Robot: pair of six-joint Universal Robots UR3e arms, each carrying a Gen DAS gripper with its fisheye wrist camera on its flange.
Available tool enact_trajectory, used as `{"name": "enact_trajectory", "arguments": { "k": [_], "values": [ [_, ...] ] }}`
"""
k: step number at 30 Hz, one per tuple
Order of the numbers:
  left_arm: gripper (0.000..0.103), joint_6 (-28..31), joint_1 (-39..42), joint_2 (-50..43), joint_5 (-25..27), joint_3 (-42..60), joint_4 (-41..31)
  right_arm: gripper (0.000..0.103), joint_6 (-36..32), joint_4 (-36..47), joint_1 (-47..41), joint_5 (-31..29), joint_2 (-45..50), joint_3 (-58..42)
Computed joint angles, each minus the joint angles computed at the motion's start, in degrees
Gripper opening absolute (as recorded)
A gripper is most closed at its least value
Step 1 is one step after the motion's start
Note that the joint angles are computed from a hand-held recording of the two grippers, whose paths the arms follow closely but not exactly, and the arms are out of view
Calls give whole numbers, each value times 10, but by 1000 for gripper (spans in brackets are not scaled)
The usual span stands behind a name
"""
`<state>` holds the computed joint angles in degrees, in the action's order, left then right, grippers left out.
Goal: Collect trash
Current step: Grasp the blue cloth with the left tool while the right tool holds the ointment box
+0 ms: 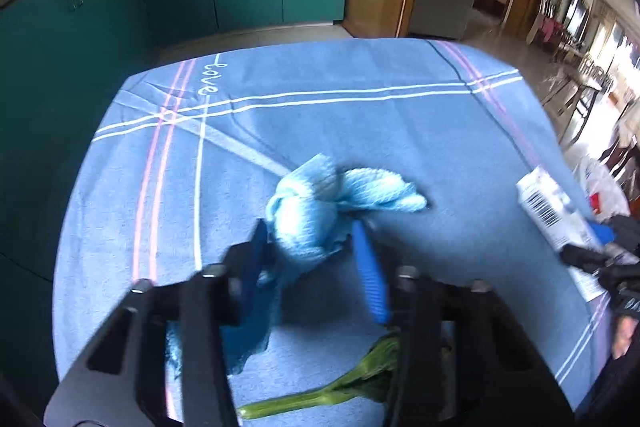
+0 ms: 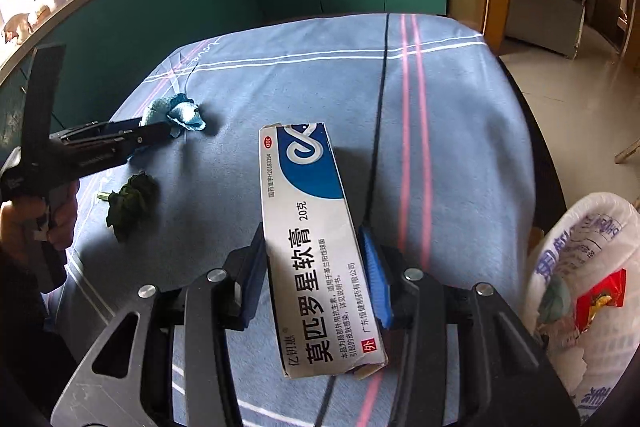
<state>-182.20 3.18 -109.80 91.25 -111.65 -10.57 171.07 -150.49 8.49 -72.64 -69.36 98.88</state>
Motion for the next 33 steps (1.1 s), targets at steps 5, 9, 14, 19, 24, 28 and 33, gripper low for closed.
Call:
{"name": "enact_trajectory", "arguments": {
  "k": [5, 9, 14, 19, 24, 28, 33],
  "values": [
    [27, 2, 29, 71, -45, -75, 2, 45, -8, -14, -10, -2, -32, 37],
    [27, 6, 29, 133, -65, -125, 14, 45, -11, -11, -13, 0, -40, 46],
    [27, 3, 13, 181, -88, -155, 20, 45, -12, -9, -9, 2, -44, 47],
    [28, 5, -83, 141, 57, -133, 69, 45, -13, -13, -11, 5, -47, 52],
    [31, 4, -109, 134, 83, -121, 57, 45, -14, -16, -9, 2, -45, 54],
    [42, 6, -121, 131, 92, -116, 53, 45, -14, -21, -8, 1, -43, 55],
    [60, 11, -118, 127, 98, -117, 56, 54, -13, -27, -5, -1, -41, 56]
  ]
}}
